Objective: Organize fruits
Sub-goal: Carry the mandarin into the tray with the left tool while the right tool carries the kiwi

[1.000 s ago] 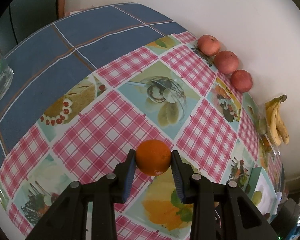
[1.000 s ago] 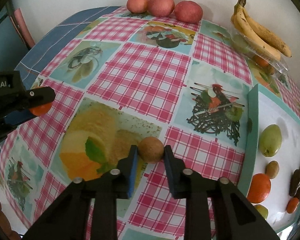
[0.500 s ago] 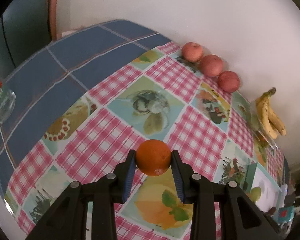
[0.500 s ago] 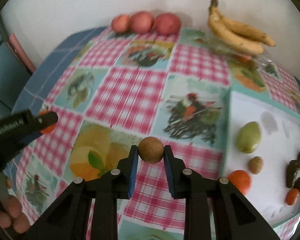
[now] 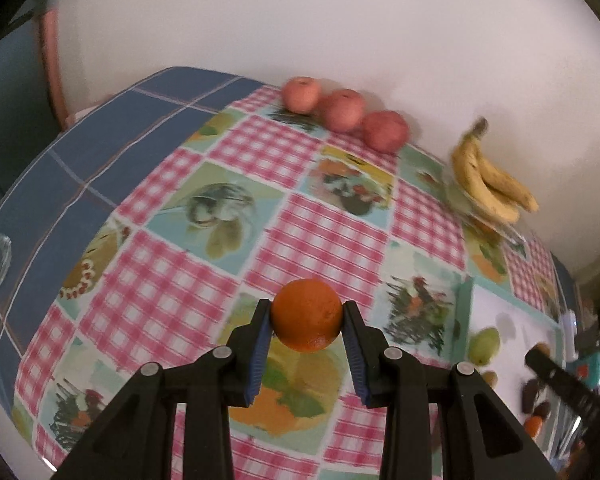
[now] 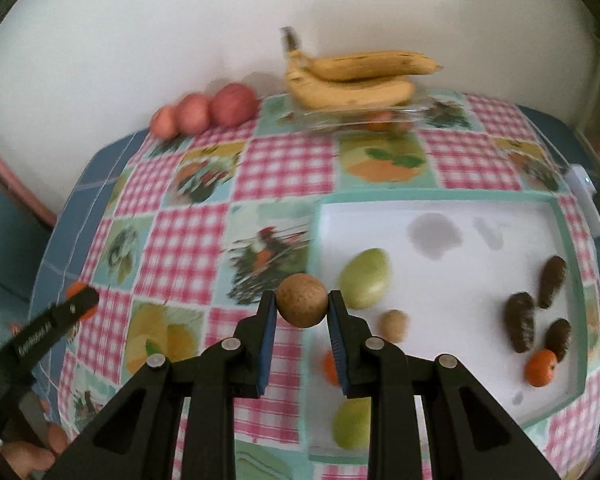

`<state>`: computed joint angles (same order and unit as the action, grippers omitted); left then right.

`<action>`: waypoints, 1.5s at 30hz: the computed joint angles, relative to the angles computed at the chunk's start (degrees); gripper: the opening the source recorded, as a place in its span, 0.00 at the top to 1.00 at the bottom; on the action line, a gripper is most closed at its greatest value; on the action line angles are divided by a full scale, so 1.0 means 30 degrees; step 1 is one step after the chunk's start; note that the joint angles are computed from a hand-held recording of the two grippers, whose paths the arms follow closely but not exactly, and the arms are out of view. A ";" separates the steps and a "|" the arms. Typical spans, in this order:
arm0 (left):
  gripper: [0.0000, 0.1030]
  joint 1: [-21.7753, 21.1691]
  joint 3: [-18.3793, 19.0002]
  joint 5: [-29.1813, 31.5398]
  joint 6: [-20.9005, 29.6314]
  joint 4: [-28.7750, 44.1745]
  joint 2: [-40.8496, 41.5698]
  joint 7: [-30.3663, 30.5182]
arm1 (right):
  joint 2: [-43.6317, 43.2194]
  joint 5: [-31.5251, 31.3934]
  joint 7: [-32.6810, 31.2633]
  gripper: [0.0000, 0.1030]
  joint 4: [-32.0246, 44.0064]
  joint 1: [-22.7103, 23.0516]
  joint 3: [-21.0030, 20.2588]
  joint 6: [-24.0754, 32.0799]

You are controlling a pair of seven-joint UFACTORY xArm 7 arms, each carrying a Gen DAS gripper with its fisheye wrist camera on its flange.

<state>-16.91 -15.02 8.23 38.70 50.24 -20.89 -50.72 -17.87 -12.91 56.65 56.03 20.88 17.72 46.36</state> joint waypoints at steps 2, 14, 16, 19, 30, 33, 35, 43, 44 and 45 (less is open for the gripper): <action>0.64 -0.0228 -0.0332 0.0268 0.0104 0.0474 0.0423 0.0200 | -0.0650 0.0236 0.0173 0.74 -0.0536 -0.0173 -0.0294 -0.0037; 0.64 -0.2905 -0.1412 0.1077 -0.0381 0.3338 0.3406 0.2194 | -0.5421 0.1808 -0.0238 0.74 -0.4212 -0.2399 -0.1828 0.0249; 0.64 -0.3399 -0.1410 0.1018 -0.0739 0.4014 0.4174 0.2685 | -0.5931 0.1927 -0.0501 0.74 -0.4554 -0.2783 -0.1894 0.0390; 0.64 -0.3873 -0.1407 0.1852 -0.0976 0.5317 0.5413 0.2703 | -0.6643 0.2070 -0.0896 0.74 -0.5091 -0.3311 -0.2059 0.0312; 0.64 -0.5628 0.0227 0.3798 -0.1491 0.9806 1.0270 0.3682 | -0.5775 0.1904 -0.2986 0.74 -0.6117 -0.4479 -0.2425 -0.1780; 0.64 -0.6017 0.0569 0.3520 -0.1368 1.0770 1.1300 0.4300 | -0.5288 0.1709 -0.3319 0.74 -0.6119 -0.4758 -0.2416 -0.1955; 0.64 -0.6241 0.0779 0.3337 -0.1439 1.1221 1.1860 0.4631 | -0.4952 0.1714 -0.3487 0.74 -0.6106 -0.4850 -0.2492 -0.2128; 0.64 -0.6641 0.1256 0.2290 -0.1446 1.1948 1.3090 0.5436 | -0.3504 0.1048 -0.3968 0.74 -0.5741 -0.5267 -0.2478 -0.2423; 0.64 -0.6657 0.1254 0.2143 -0.1394 1.2030 1.3223 0.5581 | -0.3364 0.0991 -0.3990 0.74 -0.5701 -0.5269 -0.2491 -0.2457; 0.64 -0.6712 0.1279 0.2062 -0.1349 1.2157 1.3402 0.5661 | -0.3154 0.0933 -0.4036 0.74 -0.5649 -0.5265 -0.2513 -0.2549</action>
